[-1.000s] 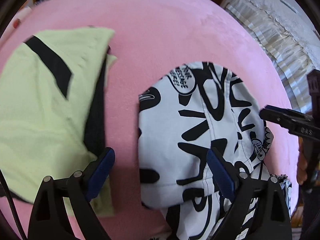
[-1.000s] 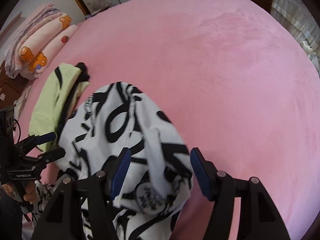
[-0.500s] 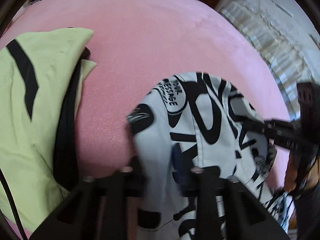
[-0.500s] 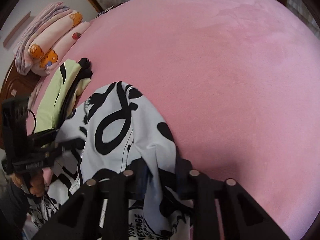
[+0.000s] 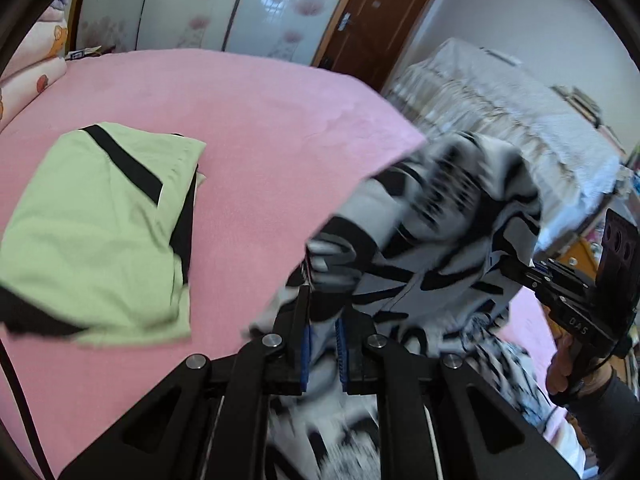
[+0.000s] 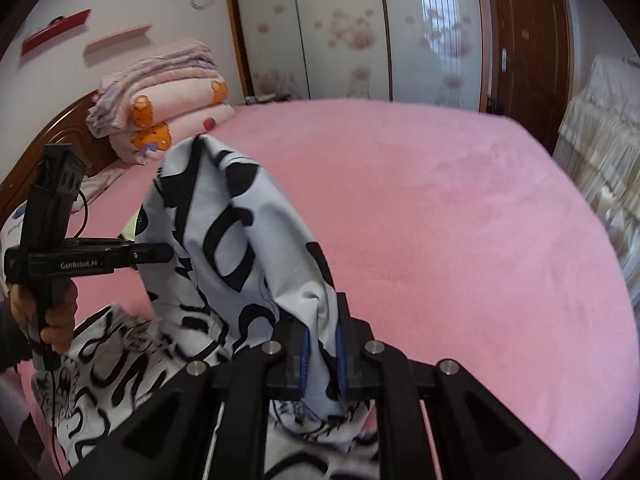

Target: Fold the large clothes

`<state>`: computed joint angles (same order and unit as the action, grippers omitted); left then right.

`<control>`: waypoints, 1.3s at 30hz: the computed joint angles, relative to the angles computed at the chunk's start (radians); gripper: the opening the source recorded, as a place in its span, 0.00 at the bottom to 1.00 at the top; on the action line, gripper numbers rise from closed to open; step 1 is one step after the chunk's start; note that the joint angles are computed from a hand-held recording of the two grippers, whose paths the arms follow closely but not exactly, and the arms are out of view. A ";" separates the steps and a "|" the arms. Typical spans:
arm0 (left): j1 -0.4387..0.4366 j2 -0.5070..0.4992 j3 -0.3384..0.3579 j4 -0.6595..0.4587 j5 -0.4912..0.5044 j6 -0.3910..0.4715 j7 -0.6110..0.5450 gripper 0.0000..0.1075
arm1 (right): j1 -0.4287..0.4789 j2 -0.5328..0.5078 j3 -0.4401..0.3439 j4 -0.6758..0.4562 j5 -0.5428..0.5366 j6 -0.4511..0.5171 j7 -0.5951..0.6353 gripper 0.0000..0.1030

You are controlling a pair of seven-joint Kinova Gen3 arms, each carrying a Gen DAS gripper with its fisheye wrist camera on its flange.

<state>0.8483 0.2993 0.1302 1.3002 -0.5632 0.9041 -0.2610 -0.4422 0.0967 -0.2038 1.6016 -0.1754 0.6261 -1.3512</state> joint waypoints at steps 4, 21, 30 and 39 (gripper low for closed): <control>0.095 -0.093 0.036 0.104 -0.066 0.010 0.163 0.08 | 0.022 -0.185 -0.095 0.168 0.157 -0.068 -0.123 0.10; 0.438 -0.053 0.189 0.302 -0.168 0.163 0.790 0.12 | 0.129 -0.602 -0.398 0.596 0.331 0.036 -0.514 0.18; 0.435 -0.083 0.221 0.304 -0.179 0.209 0.925 0.45 | 0.017 -0.643 -0.141 0.575 0.114 0.201 -0.487 0.25; 0.427 -0.099 0.218 0.274 -0.249 0.174 1.006 0.76 | -0.041 -0.642 0.100 0.530 -0.160 0.277 -0.432 0.64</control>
